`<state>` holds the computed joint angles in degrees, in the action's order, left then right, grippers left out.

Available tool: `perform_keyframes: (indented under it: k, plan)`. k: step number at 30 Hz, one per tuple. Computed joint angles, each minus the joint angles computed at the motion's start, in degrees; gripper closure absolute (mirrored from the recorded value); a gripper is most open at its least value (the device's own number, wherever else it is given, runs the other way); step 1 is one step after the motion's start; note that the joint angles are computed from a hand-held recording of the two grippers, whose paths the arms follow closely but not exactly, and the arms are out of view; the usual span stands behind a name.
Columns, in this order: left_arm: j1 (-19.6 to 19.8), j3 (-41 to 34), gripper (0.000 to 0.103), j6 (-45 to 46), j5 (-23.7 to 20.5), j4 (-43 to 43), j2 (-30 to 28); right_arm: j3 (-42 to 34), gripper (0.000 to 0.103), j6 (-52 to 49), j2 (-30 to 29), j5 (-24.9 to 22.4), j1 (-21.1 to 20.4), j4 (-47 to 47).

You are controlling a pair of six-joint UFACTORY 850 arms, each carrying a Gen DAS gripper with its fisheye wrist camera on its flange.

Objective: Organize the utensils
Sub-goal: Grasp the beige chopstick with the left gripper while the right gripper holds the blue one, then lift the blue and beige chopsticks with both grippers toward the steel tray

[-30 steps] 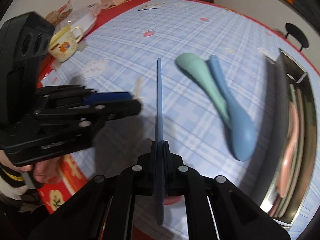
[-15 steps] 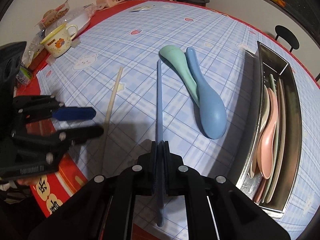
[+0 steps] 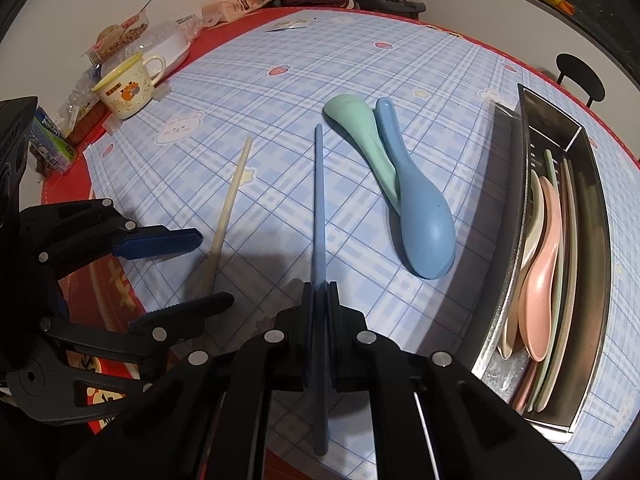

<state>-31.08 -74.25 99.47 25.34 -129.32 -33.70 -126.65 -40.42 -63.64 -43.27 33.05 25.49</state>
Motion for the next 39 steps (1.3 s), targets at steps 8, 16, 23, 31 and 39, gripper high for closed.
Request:
perform_keyframes:
  k: [8,16,23,31,39]
  plan:
    - [0.2,-2.6,0.082,7.8,1.8,-5.1,-1.2,0.5,0.096,-0.7,0.2,0.2,-0.1,0.9]
    - [1.7,0.1,0.091,1.6,2.3,-0.3,0.2,3.1,0.096,-1.1,1.7,2.9,0.2,0.7]
    - [0.6,2.0,0.088,-7.6,3.0,10.8,0.5,9.3,0.096,-1.2,4.9,10.7,1.5,-1.7]
    - [1.2,4.2,0.089,-19.6,0.3,22.3,1.1,10.7,0.096,1.2,5.3,14.7,2.2,-2.6]
    - [2.9,7.2,0.093,-30.3,-4.7,30.2,2.9,13.8,0.096,0.7,6.7,19.0,2.5,-0.8]
